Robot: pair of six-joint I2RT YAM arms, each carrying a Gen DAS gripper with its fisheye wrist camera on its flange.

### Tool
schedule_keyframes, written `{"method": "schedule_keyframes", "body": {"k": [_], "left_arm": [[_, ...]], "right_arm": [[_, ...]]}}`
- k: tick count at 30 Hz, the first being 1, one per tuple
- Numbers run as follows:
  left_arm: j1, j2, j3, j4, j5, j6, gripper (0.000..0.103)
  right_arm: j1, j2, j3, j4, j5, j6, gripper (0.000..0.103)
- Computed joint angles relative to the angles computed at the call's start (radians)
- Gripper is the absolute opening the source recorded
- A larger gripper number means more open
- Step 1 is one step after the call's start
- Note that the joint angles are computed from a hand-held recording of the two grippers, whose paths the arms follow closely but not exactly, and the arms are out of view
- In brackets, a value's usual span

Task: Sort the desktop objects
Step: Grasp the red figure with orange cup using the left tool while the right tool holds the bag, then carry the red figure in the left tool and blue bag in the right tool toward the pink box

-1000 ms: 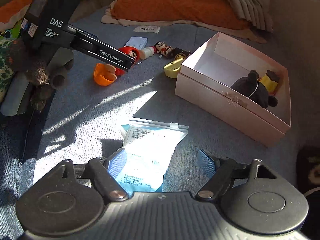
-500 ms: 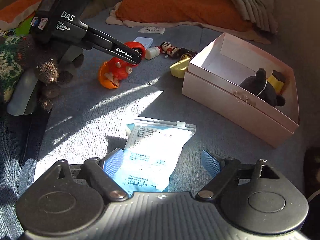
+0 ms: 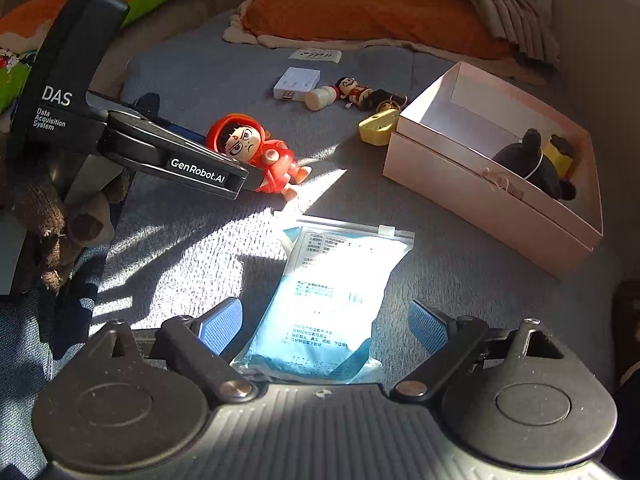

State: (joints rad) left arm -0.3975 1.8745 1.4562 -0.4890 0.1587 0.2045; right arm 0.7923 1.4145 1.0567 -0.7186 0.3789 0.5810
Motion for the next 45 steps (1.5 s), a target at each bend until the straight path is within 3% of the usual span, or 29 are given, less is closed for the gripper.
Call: {"method": "schedule_keyframes", "body": {"k": [2, 7, 11, 14, 22, 28, 33, 37, 41, 45], "left_arm": [[0.005, 0.001, 0.000, 0.022, -0.045, -0.013, 0.084], [0.026, 0.010, 0.016, 0.040, -0.084, -0.063, 0.087], [0.042, 0.024, 0.045, 0.008, -0.015, -0.084, 0.087], [0.034, 0.019, 0.042, 0.009, 0.017, -0.074, 0.088], [0.001, 0.038, 0.078, 0.022, 0.036, -0.077, 0.092], [-0.023, 0.063, 0.109, 0.039, 0.040, -0.083, 0.094], [-0.030, 0.050, 0.078, 0.107, 0.145, -0.046, 0.096], [-0.003, -0.008, 0.032, 0.127, 0.246, -0.006, 0.097], [0.040, -0.063, -0.024, 0.164, 0.162, -0.008, 0.097], [0.084, 0.016, 0.078, 0.059, 0.010, -0.087, 0.096]], "right_arm": [[0.014, 0.015, 0.000, -0.004, 0.005, -0.007, 0.092], [0.015, 0.047, -0.002, -0.018, -0.014, 0.014, 0.093], [0.021, 0.067, -0.011, -0.027, -0.038, 0.029, 0.101], [0.010, 0.103, -0.025, -0.021, -0.118, 0.057, 0.103], [0.005, 0.090, -0.076, 0.044, -0.114, 0.112, 0.103], [0.040, 0.121, -0.058, 0.038, -0.050, 0.187, 0.103], [0.053, 0.131, -0.062, 0.062, 0.003, 0.268, 0.103], [0.019, 0.143, -0.018, 0.007, -0.060, 0.216, 0.103], [-0.012, 0.130, -0.008, -0.013, -0.114, 0.176, 0.103], [0.024, 0.127, -0.010, -0.016, -0.067, 0.177, 0.103]]}}
